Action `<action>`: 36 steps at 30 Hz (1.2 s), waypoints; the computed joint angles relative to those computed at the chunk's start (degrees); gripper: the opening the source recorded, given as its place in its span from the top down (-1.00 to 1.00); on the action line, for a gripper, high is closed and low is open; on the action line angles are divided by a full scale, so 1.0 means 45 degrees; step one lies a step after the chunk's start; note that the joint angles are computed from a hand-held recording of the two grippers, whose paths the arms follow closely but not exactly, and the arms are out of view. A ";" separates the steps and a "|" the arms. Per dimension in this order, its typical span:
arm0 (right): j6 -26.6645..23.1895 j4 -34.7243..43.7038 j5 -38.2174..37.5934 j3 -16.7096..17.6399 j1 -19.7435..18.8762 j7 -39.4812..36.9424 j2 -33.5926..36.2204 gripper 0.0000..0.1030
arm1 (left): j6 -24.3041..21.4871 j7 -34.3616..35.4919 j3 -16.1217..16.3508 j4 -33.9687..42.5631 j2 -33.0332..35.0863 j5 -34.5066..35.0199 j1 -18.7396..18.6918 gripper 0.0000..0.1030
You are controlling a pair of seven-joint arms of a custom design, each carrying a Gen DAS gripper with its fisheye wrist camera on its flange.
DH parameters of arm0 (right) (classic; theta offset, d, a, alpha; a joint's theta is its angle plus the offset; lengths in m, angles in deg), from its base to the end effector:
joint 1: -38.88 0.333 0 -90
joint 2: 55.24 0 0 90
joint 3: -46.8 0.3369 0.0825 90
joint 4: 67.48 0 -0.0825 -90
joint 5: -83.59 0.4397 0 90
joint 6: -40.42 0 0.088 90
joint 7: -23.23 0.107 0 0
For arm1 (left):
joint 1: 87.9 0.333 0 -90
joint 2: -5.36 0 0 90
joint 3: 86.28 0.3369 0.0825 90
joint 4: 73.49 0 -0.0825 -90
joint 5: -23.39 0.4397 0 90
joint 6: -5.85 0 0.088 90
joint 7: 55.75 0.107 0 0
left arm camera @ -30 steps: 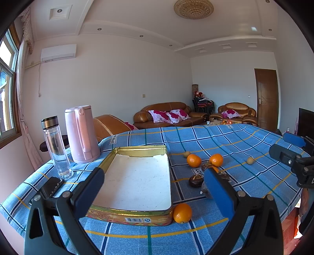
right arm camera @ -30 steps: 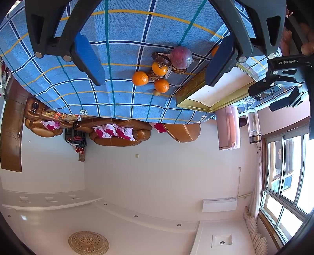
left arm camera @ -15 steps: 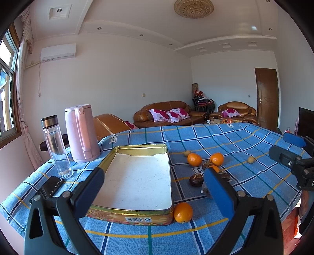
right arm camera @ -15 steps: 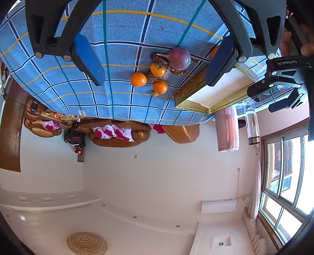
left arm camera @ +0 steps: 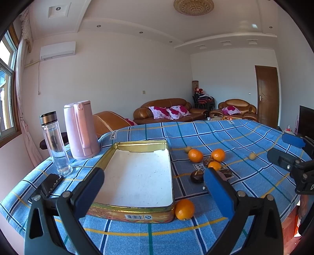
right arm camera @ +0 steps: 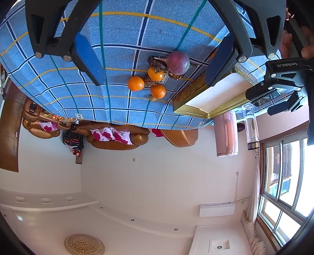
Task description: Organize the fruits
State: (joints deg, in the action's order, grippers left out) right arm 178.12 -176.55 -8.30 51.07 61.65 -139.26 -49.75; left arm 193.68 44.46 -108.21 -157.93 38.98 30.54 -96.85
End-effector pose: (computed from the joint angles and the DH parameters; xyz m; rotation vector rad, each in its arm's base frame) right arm 0.6045 0.2992 0.4956 -1.2393 1.6732 -1.2476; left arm 0.7268 -0.3517 0.5052 -0.9573 1.9133 -1.3391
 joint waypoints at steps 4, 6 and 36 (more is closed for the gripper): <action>0.0427 0.0160 -0.0091 -0.0036 -0.0025 -0.0157 0.0189 -0.98 | -0.0138 -0.0061 0.0286 0.0111 0.0075 -0.0067 -0.0233 -1.00; 0.0675 0.0369 -0.0129 -0.0067 -0.0010 -0.0409 0.0396 -0.98 | -0.0172 -0.0128 0.0615 0.0181 0.0115 -0.0149 -0.0495 -1.00; 0.3778 0.6275 1.2367 0.0321 -0.0686 -1.6217 0.6126 0.17 | -0.1173 -0.0618 0.0347 0.1115 0.0967 -0.0928 0.0235 -1.00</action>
State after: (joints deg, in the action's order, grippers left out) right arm 195.12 -148.31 47.35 52.51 58.56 -212.24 -22.19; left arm 188.40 41.67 -106.64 -152.92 43.33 26.37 -95.79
